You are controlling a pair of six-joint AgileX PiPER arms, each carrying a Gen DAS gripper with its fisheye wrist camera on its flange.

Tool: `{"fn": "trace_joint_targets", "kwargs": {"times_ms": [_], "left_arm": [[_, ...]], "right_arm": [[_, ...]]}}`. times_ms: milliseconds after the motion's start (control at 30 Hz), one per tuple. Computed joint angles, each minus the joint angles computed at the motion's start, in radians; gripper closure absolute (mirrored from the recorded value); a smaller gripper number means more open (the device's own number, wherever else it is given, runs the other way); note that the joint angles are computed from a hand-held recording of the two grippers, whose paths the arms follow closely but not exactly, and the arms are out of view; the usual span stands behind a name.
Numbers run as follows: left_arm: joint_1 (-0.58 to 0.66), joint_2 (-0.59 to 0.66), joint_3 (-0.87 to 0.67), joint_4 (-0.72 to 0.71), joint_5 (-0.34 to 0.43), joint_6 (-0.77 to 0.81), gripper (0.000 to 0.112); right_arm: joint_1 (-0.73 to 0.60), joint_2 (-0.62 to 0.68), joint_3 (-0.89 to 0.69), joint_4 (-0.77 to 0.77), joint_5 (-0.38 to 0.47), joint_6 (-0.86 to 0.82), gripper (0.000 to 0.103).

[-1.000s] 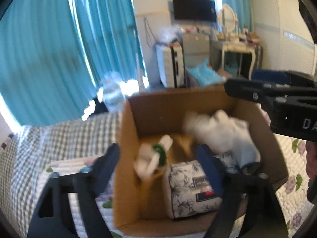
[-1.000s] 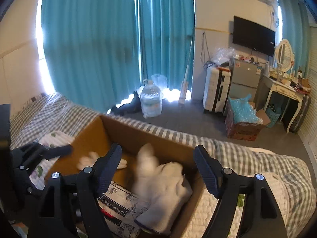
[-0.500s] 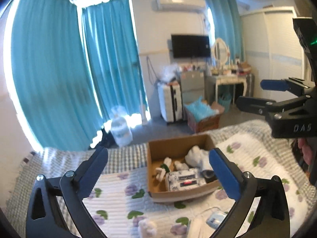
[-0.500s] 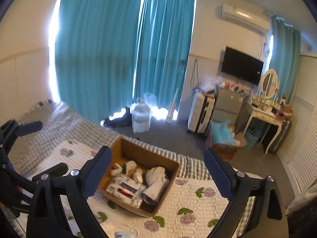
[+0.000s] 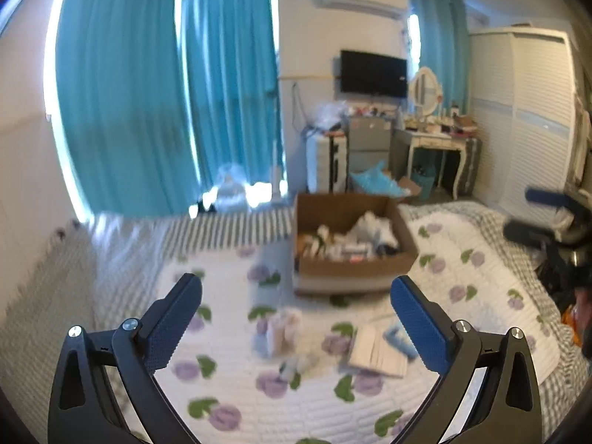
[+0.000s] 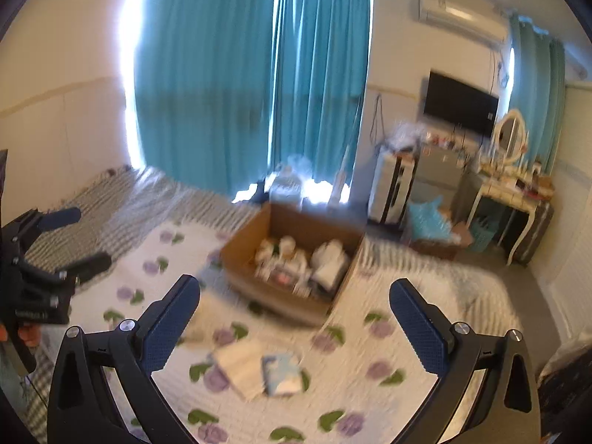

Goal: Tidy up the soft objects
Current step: 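Grasp the blue tissue pack with the right tool while the left tool grasps a white rolled item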

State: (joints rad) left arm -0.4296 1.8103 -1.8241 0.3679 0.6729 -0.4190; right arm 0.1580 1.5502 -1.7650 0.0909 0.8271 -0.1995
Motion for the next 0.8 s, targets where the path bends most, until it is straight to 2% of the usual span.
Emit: {"fn": "trace_joint_targets", "kwargs": {"times_ms": [67,167,267,367,467,567,633,733,767,800], "left_arm": [[0.003,0.023,0.057,0.048,-0.032,-0.082,0.009],[0.032,0.102,0.036,-0.005,-0.039,-0.089,0.009],[0.049,0.173,-0.007,-0.002,-0.037,-0.134,0.011],[0.046,0.221,-0.001,0.067,-0.061,-0.198,0.011],[0.043,0.252,0.052,0.135,-0.096,-0.251,0.011],[0.032,0.279,0.064,0.189,-0.055,-0.296,0.016],[0.031,0.3,0.049,0.143,-0.037,-0.235,0.016],[0.01,0.319,0.032,0.154,-0.02,-0.212,0.016],[0.006,0.32,0.034,0.137,-0.022,-0.193,0.017],[0.006,0.322,0.034,0.119,-0.026,-0.175,0.017]], "right_arm": [[-0.002,-0.004,0.117,0.028,-0.069,-0.014,0.0],[0.004,0.045,0.22,0.038,-0.147,-0.02,0.0],[0.009,0.133,0.23,-0.015,-0.196,0.014,0.0],[-0.003,0.234,0.201,-0.018,-0.219,0.022,0.001],[-0.022,0.332,0.182,0.029,-0.236,0.003,0.014],[-0.041,0.394,0.185,0.112,-0.227,-0.062,0.023],[-0.048,0.432,0.182,0.137,-0.204,-0.086,0.026],[-0.052,0.467,0.16,0.15,-0.157,-0.101,0.03],[-0.045,0.474,0.153,0.129,-0.148,-0.083,0.044],[-0.045,0.484,0.143,0.112,-0.136,-0.069,0.049]]}}
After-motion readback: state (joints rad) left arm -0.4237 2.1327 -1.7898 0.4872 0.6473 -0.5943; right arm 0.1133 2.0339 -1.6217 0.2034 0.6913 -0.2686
